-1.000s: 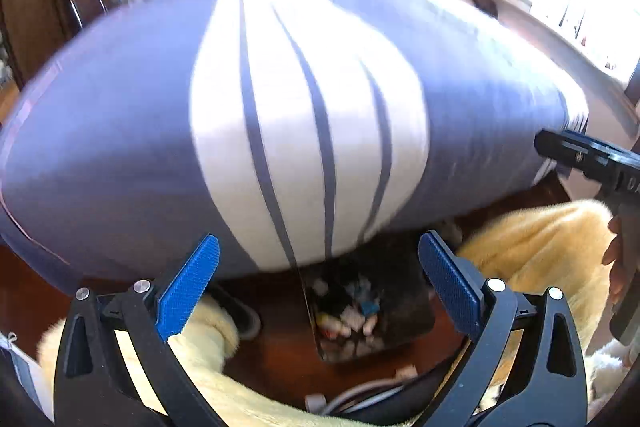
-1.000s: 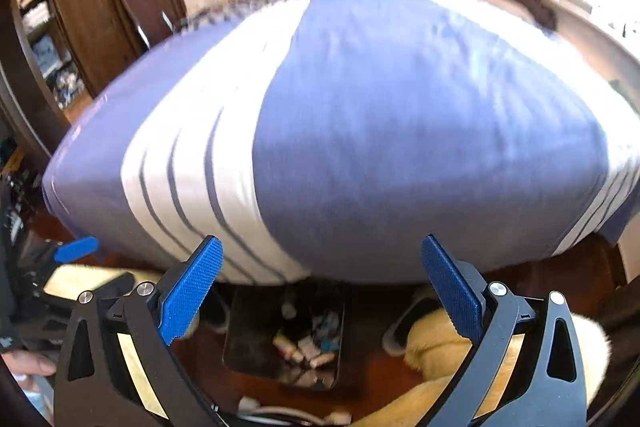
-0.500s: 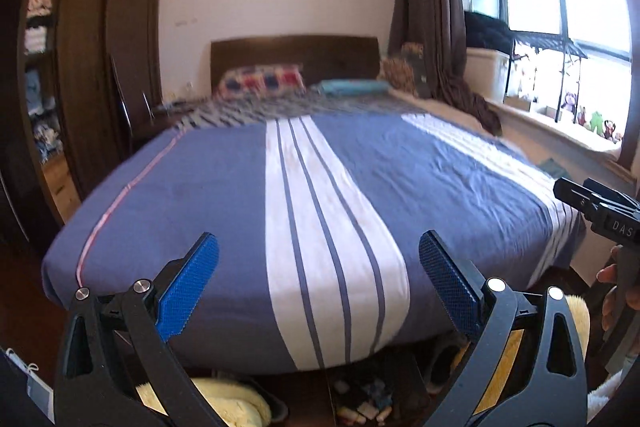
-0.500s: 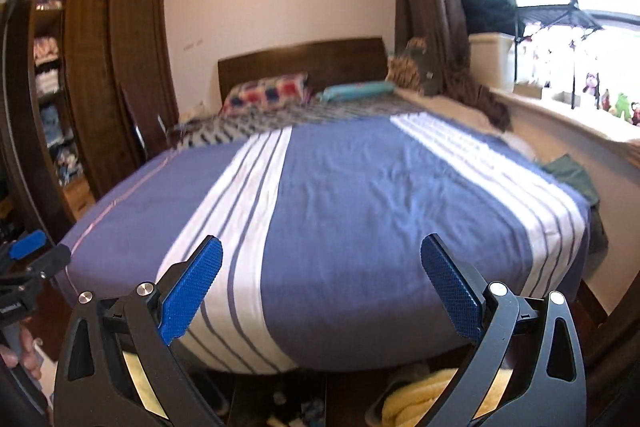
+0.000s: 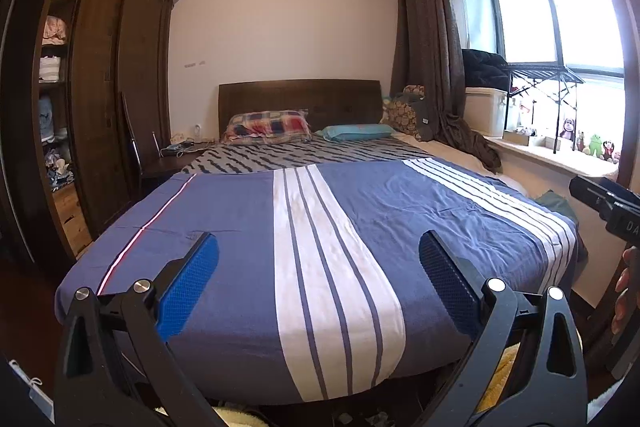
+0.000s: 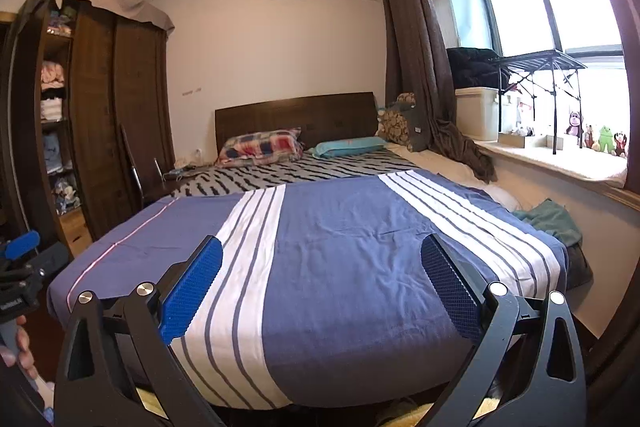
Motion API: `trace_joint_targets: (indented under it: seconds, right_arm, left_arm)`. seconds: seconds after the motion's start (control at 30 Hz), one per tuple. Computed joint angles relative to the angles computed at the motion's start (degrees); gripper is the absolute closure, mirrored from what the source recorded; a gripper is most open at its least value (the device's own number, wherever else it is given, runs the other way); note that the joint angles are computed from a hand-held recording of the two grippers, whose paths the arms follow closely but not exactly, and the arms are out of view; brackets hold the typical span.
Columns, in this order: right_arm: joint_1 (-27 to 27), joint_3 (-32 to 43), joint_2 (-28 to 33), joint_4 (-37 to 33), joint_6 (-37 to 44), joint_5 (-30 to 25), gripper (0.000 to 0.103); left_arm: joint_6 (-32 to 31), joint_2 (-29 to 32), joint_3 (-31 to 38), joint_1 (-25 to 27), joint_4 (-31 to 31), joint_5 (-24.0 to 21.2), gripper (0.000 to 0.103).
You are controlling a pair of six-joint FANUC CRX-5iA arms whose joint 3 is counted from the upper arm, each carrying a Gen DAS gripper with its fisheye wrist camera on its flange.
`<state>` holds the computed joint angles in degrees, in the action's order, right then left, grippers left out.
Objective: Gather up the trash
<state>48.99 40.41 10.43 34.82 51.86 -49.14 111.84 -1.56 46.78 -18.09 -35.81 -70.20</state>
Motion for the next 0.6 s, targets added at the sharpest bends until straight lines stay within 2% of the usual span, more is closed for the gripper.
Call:
trace_joint_targets:
  seconds: [0.07, 0.6]
  right_arm:
    - [-0.06, 0.10, -0.02, 0.01, -0.07, 0.10, 0.003]
    - [0.39, 1.14, 0.65, -1.27, 0.67, -1.06, 0.003]
  left_arm:
    - [-0.48, -0.93, -1.20, 0.97, 1.53, 0.51, 0.008]
    - [-0.39, -0.97, -1.54, 1.09, 1.54, 0.52, 0.008]
